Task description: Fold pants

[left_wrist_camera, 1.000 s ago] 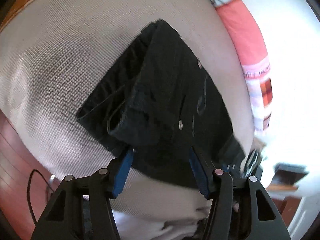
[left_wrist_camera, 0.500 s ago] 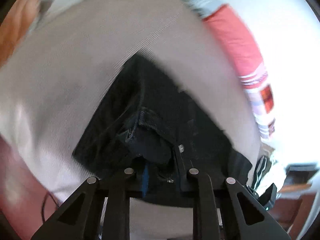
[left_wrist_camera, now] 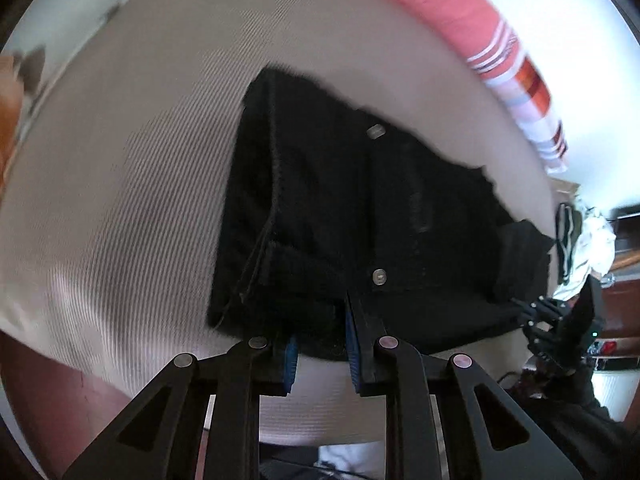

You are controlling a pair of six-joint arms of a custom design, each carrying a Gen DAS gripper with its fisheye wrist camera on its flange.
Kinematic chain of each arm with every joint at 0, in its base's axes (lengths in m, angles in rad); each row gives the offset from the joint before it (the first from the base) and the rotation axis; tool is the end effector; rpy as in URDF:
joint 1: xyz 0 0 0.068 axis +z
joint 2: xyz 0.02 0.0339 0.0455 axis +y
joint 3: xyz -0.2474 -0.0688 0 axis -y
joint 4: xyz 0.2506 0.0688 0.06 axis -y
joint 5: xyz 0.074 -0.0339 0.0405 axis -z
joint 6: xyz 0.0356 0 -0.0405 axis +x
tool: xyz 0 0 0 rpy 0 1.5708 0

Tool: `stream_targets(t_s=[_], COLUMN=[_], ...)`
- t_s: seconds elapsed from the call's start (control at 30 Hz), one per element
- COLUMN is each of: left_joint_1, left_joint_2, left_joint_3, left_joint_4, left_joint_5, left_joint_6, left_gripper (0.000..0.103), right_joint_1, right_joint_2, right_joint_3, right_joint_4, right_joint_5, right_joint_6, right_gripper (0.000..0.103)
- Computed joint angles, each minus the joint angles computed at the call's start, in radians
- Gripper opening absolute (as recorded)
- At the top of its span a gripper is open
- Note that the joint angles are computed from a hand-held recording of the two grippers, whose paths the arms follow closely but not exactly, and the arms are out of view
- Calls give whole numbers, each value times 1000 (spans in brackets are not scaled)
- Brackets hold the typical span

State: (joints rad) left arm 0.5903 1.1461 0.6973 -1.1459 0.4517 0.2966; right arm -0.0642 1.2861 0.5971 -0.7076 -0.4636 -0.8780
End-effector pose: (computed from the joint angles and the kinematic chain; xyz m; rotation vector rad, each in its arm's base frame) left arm 0.1477 0.0802 0.1782 -0.4330 2.8729 -0.6179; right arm 0.2010 0.0030 0.1337 -1.1366 2.4947 0.4679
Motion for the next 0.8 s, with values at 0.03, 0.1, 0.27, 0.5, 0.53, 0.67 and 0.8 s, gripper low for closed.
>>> stream_targets(t_s=[0.03, 0.1, 0.27, 0.5, 0.53, 0.67, 0.8], left_joint_1=[4, -1, -150, -295, -313, -339, -527], left_joint_2=[-10, -30, -69, -111, -140, -235, -316], left_joint_3=[-16, -29, -67, -47, -41, -25, 1], left_joint_4=[-1, 4, 83, 89, 75, 59, 51], left_joint_5=[-8, -12, -94, -198, -255, -325, -572], left_joint_6=[0, 13, -78, -235, -252, -247, -338], left_gripper=[21, 21, 25, 54, 74, 83, 83], right_joint_1=[11, 24, 12, 42, 46, 49, 28], right_joint_2=[8, -7, 45, 75, 75, 96, 106], right_joint_3=[-1, -6, -6, -22, -24, -15, -9], right_joint_4=[-8, -21, -28, 29, 34, 40, 28], right_joint_5=[4, 13, 1, 17, 20, 8, -1], right_joint_6=[-2, -5, 8, 64, 66, 80, 69], right_gripper=[7, 7, 8, 7, 7, 8, 9])
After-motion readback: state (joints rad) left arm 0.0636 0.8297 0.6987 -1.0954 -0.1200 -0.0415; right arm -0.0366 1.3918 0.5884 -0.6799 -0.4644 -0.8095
